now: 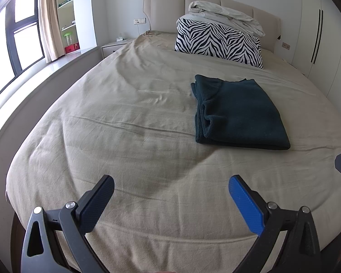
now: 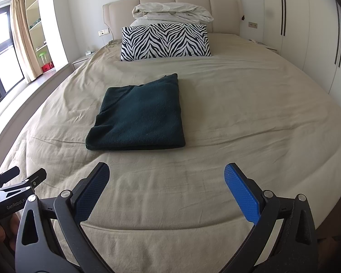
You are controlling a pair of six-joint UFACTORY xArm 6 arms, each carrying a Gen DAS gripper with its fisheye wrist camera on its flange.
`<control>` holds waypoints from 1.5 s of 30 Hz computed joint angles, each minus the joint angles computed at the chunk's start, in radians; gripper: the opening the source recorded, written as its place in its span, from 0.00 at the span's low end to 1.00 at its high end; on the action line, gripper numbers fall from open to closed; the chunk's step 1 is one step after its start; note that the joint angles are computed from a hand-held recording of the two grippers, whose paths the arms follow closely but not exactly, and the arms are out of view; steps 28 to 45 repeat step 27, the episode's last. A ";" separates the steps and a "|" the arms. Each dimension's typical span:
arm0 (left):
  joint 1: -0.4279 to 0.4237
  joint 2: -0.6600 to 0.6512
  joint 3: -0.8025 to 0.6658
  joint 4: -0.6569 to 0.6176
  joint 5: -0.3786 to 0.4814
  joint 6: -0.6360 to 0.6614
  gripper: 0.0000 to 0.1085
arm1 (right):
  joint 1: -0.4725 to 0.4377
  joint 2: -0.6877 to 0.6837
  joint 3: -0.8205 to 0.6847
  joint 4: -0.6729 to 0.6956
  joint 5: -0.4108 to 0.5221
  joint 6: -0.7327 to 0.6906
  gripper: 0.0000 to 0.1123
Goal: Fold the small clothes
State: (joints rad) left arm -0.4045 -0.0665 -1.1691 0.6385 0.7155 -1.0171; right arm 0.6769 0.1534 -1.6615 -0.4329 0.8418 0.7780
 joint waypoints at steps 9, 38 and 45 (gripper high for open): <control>0.001 -0.002 0.005 0.000 -0.003 0.003 0.95 | 0.002 -0.003 0.006 0.001 -0.001 0.002 0.92; -0.002 -0.004 0.025 0.010 -0.025 -0.001 0.95 | -0.007 -0.010 0.029 0.026 -0.016 -0.017 0.92; -0.002 -0.004 0.025 0.010 -0.025 -0.001 0.95 | -0.007 -0.010 0.029 0.026 -0.016 -0.017 0.92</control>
